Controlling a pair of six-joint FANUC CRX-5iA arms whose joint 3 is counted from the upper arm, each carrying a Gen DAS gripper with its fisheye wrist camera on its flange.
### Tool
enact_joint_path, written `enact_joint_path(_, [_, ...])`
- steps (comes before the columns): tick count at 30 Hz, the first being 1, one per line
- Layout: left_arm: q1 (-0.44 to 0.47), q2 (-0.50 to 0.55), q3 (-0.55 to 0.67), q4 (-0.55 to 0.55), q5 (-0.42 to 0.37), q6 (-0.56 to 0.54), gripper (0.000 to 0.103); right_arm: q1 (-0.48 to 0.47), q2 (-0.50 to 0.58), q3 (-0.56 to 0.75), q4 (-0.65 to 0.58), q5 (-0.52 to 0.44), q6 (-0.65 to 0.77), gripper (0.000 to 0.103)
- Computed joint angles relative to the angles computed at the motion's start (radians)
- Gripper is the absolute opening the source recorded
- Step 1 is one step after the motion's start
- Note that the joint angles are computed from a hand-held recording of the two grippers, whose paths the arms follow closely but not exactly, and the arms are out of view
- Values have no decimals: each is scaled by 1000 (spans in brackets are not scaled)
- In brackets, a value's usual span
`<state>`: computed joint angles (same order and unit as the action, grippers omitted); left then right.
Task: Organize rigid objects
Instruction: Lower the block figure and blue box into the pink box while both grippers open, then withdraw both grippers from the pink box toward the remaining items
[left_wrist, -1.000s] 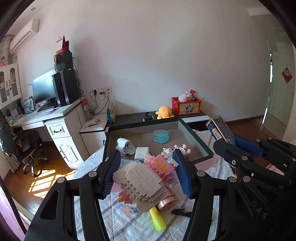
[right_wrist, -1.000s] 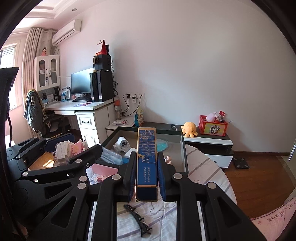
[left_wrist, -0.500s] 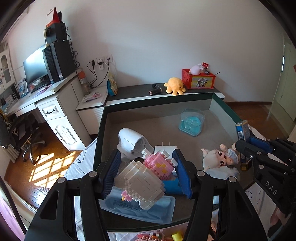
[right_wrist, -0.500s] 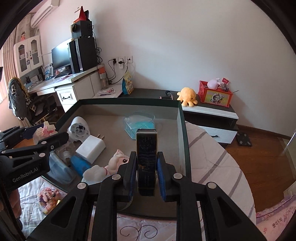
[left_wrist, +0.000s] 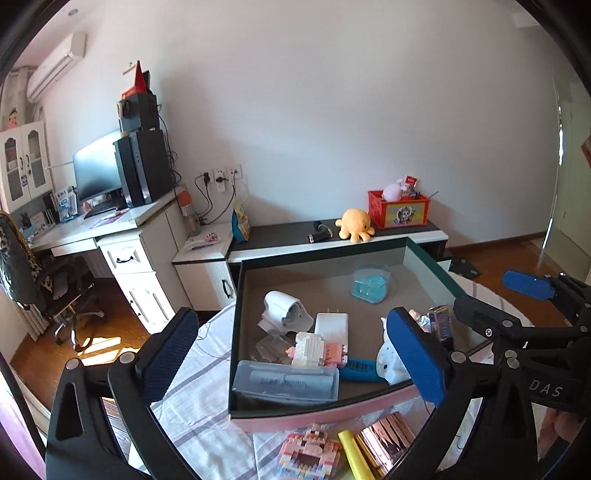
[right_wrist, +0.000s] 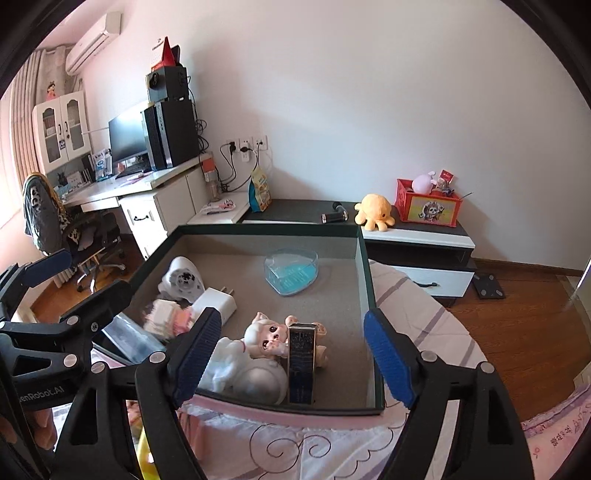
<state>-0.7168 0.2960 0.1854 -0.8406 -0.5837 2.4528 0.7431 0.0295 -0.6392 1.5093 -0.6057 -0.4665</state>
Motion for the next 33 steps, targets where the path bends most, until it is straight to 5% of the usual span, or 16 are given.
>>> enact_joint_path(7, [-159, -218, -181, -279, -100, 321, 103, 247, -126, -68, -36, -275, -64, 86])
enact_joint_path(9, [-210, -262, -219, -328, -147, 371, 103, 318, -157, -90, -38, -343, -92, 92])
enact_joint_path(10, [-233, -283, -237, -345, -167, 384, 103, 360, -167, -96, -51, -386, -96, 103])
enact_joint_path(20, [-468, -436, -370, -480, -367, 547, 103, 726, -185, -89, -177, -779, -128, 103])
enact_joint_path(33, [-617, -481, -418, -571, -504, 651, 103, 882, -155, -59, -231, -948, -155, 103])
